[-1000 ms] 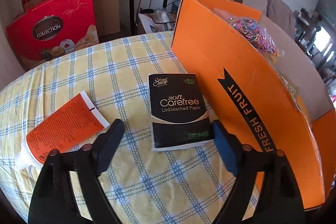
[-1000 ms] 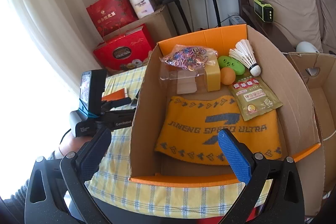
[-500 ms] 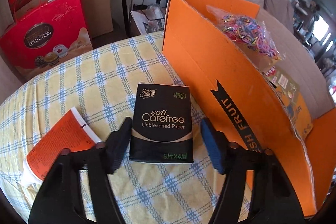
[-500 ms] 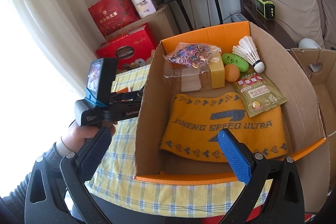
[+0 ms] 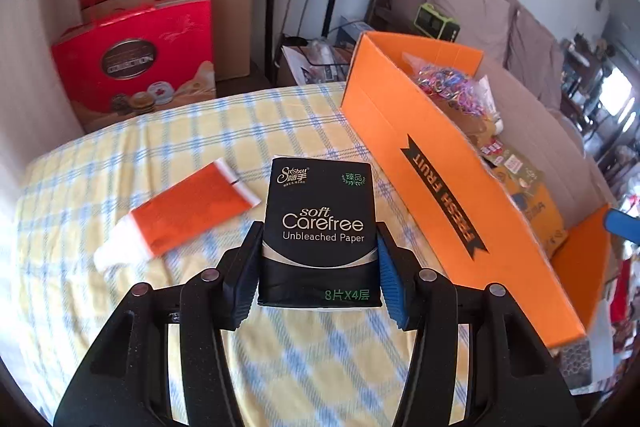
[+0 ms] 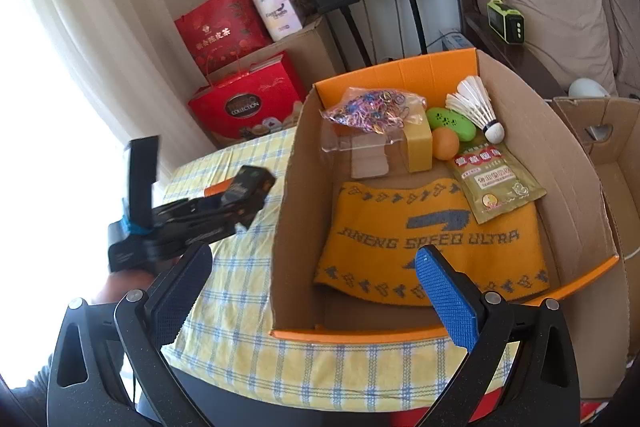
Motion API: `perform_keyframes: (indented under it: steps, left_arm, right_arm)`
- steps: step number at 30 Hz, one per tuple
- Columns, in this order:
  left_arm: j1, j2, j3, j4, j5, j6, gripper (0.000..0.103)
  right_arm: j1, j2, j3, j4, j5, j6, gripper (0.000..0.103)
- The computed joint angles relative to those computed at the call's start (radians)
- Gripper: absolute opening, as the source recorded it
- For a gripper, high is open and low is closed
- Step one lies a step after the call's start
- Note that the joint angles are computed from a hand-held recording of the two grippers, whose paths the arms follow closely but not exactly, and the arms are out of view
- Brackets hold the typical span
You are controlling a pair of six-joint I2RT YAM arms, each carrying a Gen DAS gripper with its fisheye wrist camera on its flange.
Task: Organize objects
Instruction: 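Grasp the black Carefree tissue pack with the left gripper and lift it, then grasp the orange-and-white tube with the right gripper and lift it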
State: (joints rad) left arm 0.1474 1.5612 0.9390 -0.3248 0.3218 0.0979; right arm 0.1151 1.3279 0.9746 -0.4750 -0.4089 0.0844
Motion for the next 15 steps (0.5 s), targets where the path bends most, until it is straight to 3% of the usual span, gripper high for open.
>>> perform_keyframes:
  steps: [8, 15]
  left_arm:
    - [0.248, -0.266, -0.132, -0.167, 0.176, 0.122, 0.049]
    - [0.448, -0.409, -0.179, -0.270, 0.235, 0.234, 0.049]
  right_arm:
    - [0.063, -0.026, -0.002, 0.007, 0.022, 0.024, 0.102]
    - [0.164, -0.003, 0.028, 0.018, 0.068, 0.044, 0.102]
